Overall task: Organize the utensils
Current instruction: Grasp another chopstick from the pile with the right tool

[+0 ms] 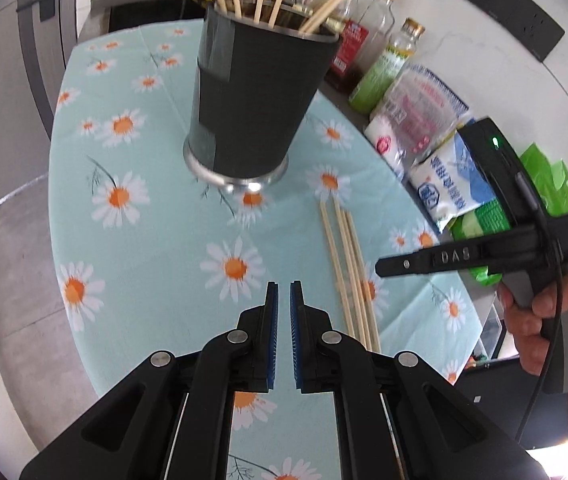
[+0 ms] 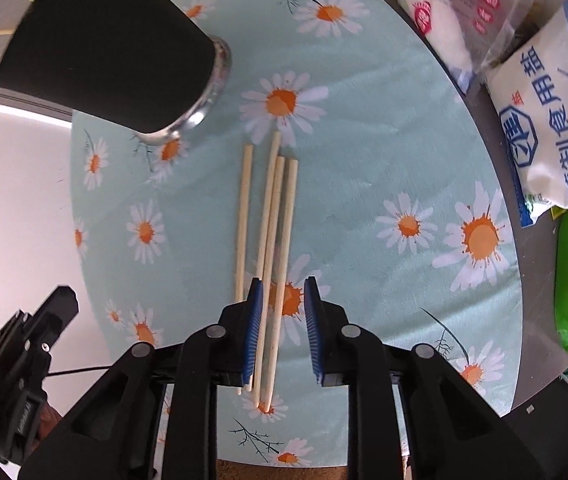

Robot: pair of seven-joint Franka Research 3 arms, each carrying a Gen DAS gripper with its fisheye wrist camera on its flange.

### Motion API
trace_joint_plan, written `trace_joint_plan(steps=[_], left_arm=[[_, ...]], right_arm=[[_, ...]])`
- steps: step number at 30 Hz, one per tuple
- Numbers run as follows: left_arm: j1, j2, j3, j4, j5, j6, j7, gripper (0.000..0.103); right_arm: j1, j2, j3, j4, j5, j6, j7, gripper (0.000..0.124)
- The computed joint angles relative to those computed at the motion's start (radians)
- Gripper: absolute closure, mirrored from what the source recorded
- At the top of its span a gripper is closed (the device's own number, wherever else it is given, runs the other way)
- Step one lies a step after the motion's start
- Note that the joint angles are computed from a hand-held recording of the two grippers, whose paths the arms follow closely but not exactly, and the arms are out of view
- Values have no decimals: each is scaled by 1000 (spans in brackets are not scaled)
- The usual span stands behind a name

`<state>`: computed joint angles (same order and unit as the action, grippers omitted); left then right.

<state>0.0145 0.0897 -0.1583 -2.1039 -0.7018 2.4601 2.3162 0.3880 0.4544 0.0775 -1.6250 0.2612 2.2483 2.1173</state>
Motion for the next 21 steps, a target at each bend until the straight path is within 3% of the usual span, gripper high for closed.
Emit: trace_joint_plan(steps=[3, 4, 6, 21], left_arm=[[2, 10, 2, -4, 21, -22, -11, 94], [2, 13, 2, -6, 29, -29, -16, 83], [5, 12, 0, -17, 25, -32, -13, 79], [17, 14, 3, -52, -2, -65, 2, 79]], right_arm=[[16, 31, -8, 40, -30, -35, 29, 104], [22, 45, -10, 59, -43, -51, 36, 105], [29, 65, -11, 88, -54, -74, 47, 109], [87, 167, -43, 268, -180, -230, 131, 114]])
